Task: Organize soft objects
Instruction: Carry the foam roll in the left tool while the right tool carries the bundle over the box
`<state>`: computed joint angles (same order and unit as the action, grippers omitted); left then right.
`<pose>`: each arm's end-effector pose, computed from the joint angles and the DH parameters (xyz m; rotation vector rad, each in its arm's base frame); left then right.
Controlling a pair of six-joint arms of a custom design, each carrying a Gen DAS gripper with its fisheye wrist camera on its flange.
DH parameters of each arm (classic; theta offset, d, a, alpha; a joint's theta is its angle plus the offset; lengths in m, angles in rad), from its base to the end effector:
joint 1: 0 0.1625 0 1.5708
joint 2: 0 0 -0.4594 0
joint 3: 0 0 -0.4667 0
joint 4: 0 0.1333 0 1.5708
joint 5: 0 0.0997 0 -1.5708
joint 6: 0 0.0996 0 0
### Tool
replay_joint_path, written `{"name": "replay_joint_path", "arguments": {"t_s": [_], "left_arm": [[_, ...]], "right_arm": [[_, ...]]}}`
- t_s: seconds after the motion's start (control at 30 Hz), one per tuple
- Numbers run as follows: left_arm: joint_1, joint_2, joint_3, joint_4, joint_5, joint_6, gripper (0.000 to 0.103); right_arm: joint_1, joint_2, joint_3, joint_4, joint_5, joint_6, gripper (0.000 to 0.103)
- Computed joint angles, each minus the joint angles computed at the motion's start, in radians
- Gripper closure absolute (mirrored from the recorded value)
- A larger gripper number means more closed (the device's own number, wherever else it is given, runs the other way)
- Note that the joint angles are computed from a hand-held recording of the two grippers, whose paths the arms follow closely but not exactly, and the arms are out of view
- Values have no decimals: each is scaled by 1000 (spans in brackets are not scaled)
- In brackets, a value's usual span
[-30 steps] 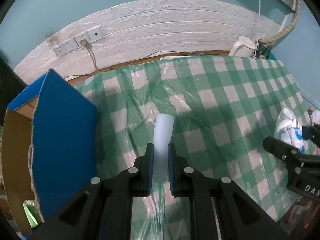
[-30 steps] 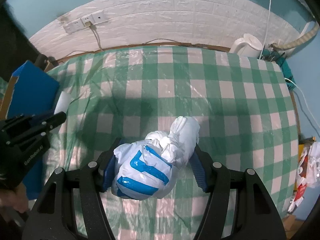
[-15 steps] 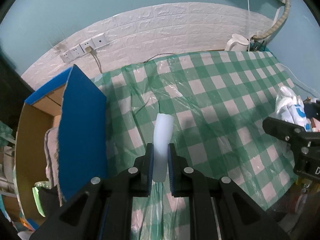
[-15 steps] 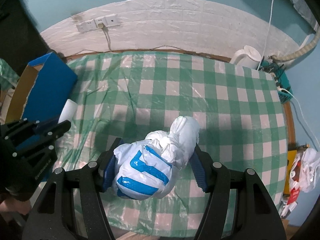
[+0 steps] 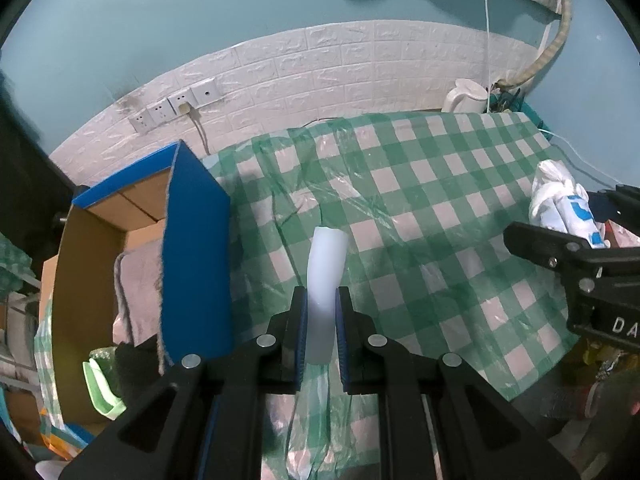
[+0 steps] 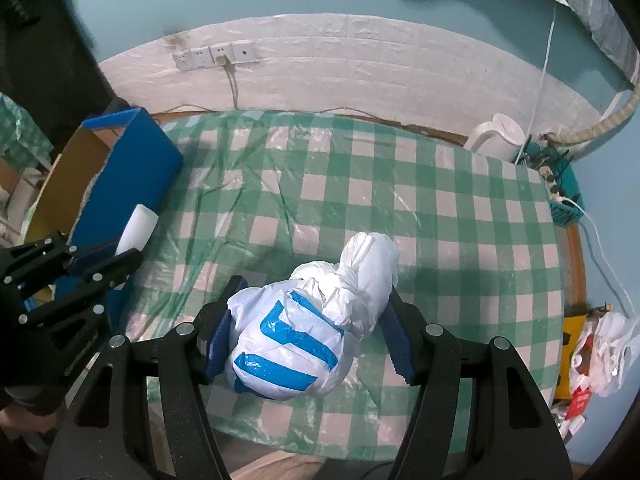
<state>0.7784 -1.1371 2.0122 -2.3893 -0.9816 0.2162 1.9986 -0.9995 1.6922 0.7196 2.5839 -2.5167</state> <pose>-0.2855 -0.5465 0.1328 1.2548 2.2281 -0.1510 0.2591 -0.4505 0.1831 -0.3161 -2.2019 0.7721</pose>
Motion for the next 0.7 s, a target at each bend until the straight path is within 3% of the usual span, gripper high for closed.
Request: {"name": "replay_joint_path", "arguments": {"t_s": [0.7], "left_arm": [[42,-140,2,23,61,0,90]], "right_arm": [[80,110,-153,15,-11,-105,38]]}}
